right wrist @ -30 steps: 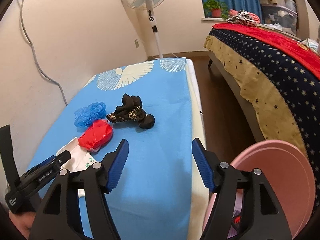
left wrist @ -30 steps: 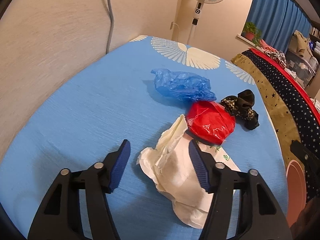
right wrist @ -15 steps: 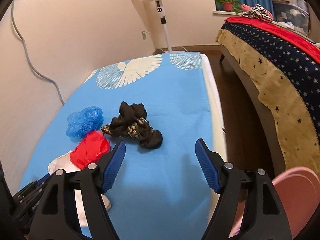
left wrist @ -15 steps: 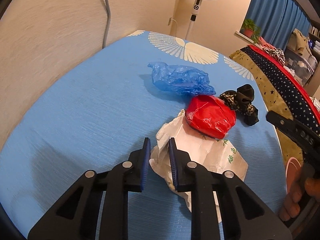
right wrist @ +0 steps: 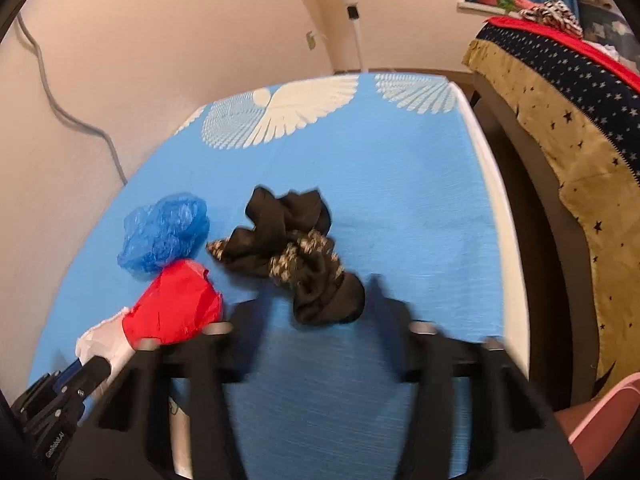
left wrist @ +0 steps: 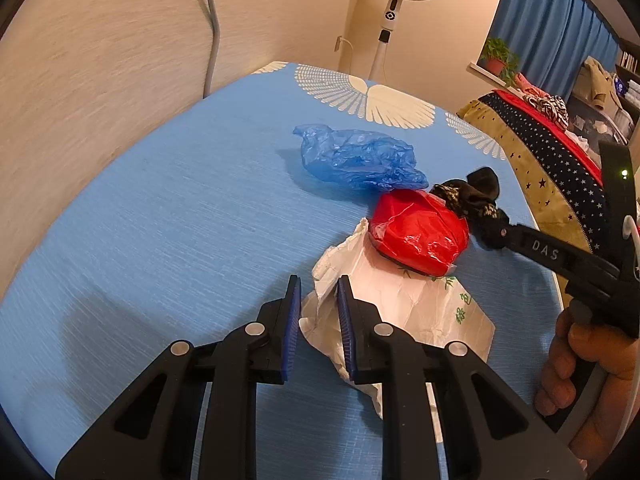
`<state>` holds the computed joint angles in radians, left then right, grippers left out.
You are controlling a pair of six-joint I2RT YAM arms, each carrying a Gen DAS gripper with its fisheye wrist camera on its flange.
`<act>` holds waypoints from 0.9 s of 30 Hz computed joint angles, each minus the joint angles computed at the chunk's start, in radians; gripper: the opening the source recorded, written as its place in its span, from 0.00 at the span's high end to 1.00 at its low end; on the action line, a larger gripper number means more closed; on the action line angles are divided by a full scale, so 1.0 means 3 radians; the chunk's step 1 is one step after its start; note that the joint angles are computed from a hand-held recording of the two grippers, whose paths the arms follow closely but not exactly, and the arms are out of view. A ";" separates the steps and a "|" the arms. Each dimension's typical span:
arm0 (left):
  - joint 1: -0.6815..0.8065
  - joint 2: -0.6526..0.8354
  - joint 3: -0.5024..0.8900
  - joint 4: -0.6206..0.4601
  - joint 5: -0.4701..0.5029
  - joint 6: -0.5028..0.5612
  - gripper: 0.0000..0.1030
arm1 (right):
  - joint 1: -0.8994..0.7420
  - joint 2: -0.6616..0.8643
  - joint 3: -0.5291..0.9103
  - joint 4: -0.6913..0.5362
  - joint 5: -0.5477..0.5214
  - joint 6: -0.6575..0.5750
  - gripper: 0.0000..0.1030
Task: Collect trash
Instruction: 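Close the left gripper on the white tissue while the right gripper grasps the black cloth, then carry the tissue with the left gripper while the right gripper carries the cloth over the pink bin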
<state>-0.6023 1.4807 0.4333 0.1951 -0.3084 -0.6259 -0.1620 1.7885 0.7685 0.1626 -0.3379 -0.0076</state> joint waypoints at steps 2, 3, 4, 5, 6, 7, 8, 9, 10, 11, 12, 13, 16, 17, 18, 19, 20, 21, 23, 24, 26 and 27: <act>0.0006 -0.0010 -0.0017 0.0028 0.0008 -0.0005 0.82 | -0.0035 -0.0080 -0.0092 0.0060 -0.0039 0.0003 0.89; 0.0011 -0.0027 -0.0045 0.0077 0.0030 -0.0018 0.82 | -0.0051 -0.0122 -0.0135 0.0069 -0.0053 0.0010 0.89; 0.0011 -0.0045 -0.0073 0.0111 0.0050 -0.0045 0.82 | -0.0079 -0.0184 -0.0191 0.0077 -0.0062 0.0029 0.90; 0.0005 -0.0063 -0.0085 0.0111 0.0053 -0.0061 0.83 | -0.0115 -0.0261 -0.0260 0.0090 -0.0076 0.0060 0.90; -0.0007 -0.0078 -0.0091 0.0107 0.0045 -0.0060 0.83 | -0.0147 -0.0319 -0.0307 0.0095 -0.0095 0.0081 0.90; -0.0034 -0.0101 -0.0093 0.0086 0.0021 -0.0050 0.83 | -0.0178 -0.0414 -0.0380 0.0102 -0.0104 0.0109 0.90; -0.0055 -0.0130 -0.0097 0.0062 0.0002 -0.0045 0.86 | -0.0208 -0.0518 -0.0457 0.0097 -0.0109 0.0117 0.91; -0.0073 -0.0177 -0.0108 0.0031 -0.0006 -0.0049 0.88 | -0.0230 -0.0602 -0.0514 0.0086 -0.0115 0.0117 0.91; -0.0088 -0.0242 -0.0125 -0.0007 -0.0010 -0.0057 0.90 | -0.0252 -0.0714 -0.0582 0.0057 -0.0121 0.0111 0.91; -0.0105 -0.0304 -0.0139 -0.0044 -0.0029 -0.0061 0.90 | -0.0268 -0.0823 -0.0645 0.0020 -0.0122 0.0097 0.91; -0.0130 -0.0383 -0.0152 -0.0097 -0.0065 -0.0061 0.90 | -0.0286 -0.0926 -0.0695 -0.0024 -0.0122 0.0078 0.91; -0.0157 -0.0481 -0.0170 -0.0156 -0.0097 -0.0060 0.90 | -0.0308 -0.1071 -0.0765 -0.0082 -0.0128 0.0056 0.91; -0.0213 -0.0756 -0.0224 -0.0327 -0.0147 -0.0073 0.92 | -0.0412 -0.1473 -0.0926 -0.0286 -0.0197 0.0012 0.91; -0.0243 -0.0838 -0.0236 -0.0387 -0.0177 -0.0080 0.93 | -0.0459 -0.1610 -0.0981 -0.0359 -0.0225 -0.0003 0.91; -0.0284 -0.0930 -0.0244 -0.0462 -0.0215 -0.0087 0.94 | -0.0492 -0.1723 -0.1017 -0.0427 -0.0241 -0.0013 0.91; -0.0326 -0.1030 -0.0253 -0.0540 -0.0251 -0.0093 0.94 | -0.0538 -0.1866 -0.1071 -0.0506 -0.0261 -0.0024 0.91; -0.0368 -0.1111 -0.0264 -0.0602 -0.0285 -0.0106 0.94 | -0.0595 -0.2000 -0.1116 -0.0596 -0.0295 -0.0041 0.91; -0.0405 -0.1198 -0.0267 -0.0674 -0.0316 -0.0111 0.94 | -0.0642 -0.2086 -0.1143 -0.0660 -0.0327 -0.0058 0.91; -0.0504 -0.1385 -0.0268 -0.0840 -0.0404 -0.0128 0.94 | -0.0765 -0.2368 -0.1214 -0.0879 -0.0412 -0.0106 0.91; -0.0541 -0.1442 -0.0263 -0.0900 -0.0438 -0.0139 0.94 | -0.0805 -0.2464 -0.1235 -0.0954 -0.0441 -0.0127 0.91; -0.0639 -0.1604 -0.0263 -0.1059 -0.0521 -0.0179 0.94 | -0.0930 -0.2743 -0.1273 -0.1182 -0.0524 -0.0193 0.91; -0.0680 -0.1677 -0.0257 -0.1135 -0.0553 -0.0195 0.94 | -0.0988 -0.2824 -0.1274 -0.1258 -0.0562 -0.0221 0.91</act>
<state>-0.8064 0.9777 0.3562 -0.1455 -0.4743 -0.6843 -0.4583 0.9411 0.3863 -0.2149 -0.5064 -0.0739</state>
